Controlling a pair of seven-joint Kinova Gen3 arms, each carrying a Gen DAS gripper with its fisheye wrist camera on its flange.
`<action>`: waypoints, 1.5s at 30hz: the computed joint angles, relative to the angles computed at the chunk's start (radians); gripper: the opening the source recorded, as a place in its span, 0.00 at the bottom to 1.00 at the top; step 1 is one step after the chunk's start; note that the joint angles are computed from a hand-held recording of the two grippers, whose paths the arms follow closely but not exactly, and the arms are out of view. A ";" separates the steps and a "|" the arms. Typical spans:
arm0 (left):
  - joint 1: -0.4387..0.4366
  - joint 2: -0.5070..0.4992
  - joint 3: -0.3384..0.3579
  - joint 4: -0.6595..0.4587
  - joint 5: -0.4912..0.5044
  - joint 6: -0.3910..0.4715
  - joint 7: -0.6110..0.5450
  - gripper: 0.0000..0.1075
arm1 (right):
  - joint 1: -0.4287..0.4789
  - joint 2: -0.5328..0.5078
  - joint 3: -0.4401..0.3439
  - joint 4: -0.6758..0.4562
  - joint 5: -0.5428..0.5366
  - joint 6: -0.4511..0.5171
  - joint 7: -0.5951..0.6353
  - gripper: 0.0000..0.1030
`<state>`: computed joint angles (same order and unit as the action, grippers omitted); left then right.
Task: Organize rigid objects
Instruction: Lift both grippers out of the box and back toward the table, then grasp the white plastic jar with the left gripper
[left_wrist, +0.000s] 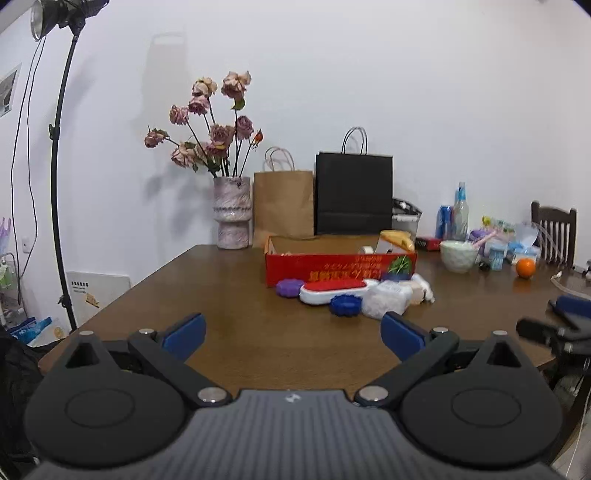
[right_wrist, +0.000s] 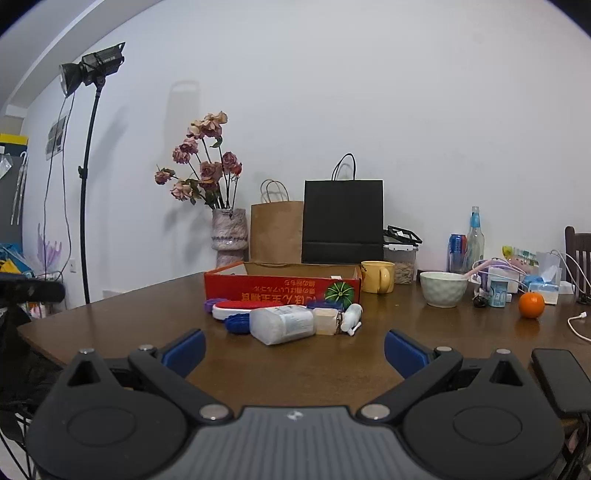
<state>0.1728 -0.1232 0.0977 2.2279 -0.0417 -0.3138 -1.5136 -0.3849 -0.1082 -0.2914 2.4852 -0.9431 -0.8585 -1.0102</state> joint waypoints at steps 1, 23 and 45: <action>0.015 -0.006 -0.014 0.003 -0.027 0.002 0.024 0.96 | -0.004 -0.007 -0.008 0.009 -0.007 -0.009 0.010 1.00; 0.102 0.218 0.007 -0.194 0.394 0.063 -0.407 0.96 | 0.359 0.103 -0.132 -0.154 0.104 0.210 -0.033 0.95; -0.058 0.673 0.255 -0.928 0.351 0.640 -0.211 0.42 | 0.946 0.680 -0.530 -0.955 0.997 0.971 -0.591 0.40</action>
